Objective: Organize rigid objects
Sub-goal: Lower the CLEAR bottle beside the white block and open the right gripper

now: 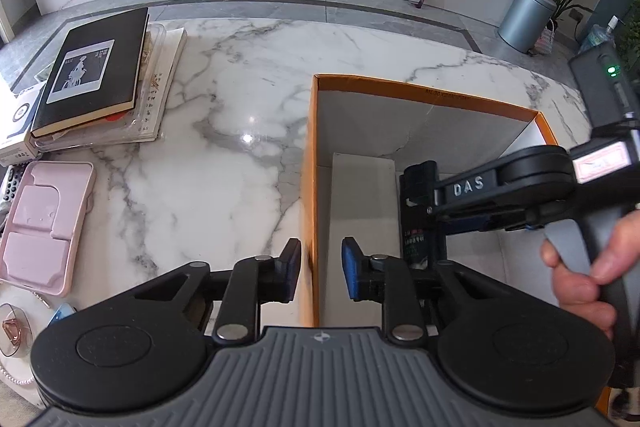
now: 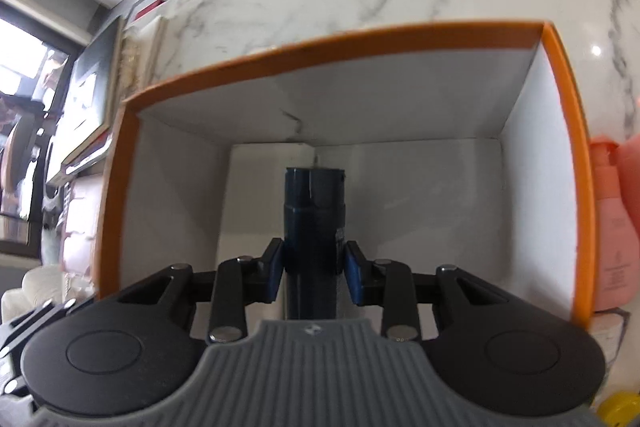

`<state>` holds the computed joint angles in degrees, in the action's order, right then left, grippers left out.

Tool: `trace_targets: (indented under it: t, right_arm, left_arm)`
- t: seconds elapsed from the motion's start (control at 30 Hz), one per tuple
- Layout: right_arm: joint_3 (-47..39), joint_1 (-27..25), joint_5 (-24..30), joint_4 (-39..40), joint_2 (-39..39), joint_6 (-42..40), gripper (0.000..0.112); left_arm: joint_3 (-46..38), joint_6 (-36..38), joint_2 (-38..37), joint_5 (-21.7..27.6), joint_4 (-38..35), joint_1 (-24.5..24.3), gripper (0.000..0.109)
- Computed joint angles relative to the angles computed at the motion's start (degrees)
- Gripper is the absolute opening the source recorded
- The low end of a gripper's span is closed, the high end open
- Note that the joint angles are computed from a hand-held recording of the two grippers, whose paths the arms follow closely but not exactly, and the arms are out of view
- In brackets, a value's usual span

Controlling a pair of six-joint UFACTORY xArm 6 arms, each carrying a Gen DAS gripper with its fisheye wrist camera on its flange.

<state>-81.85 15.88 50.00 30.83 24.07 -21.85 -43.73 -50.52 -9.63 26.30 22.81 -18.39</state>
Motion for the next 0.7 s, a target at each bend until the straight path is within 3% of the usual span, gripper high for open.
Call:
trace_targets:
  t: [0.23,0.37,0.7]
  right_arm:
    - [-1.3,-0.8,-0.2,5.3,2.3,-1.2,0.034]
    - [0.6,-0.7,-0.5,3.9,0.7,-2.8,0.039]
    - [9.0,-0.1,0.6,-1.0,-6.1,-8.4,0.038]
  left_arm:
    - [-0.1,-0.3,0.4,0.2,0.4,0.0,0.021]
    - [0.2,-0.5,0.2,-0.1,0.4,0.0,0.021]
    - [0.0,-1.3,0.0,0.7,0.8,-0.5,0.019]
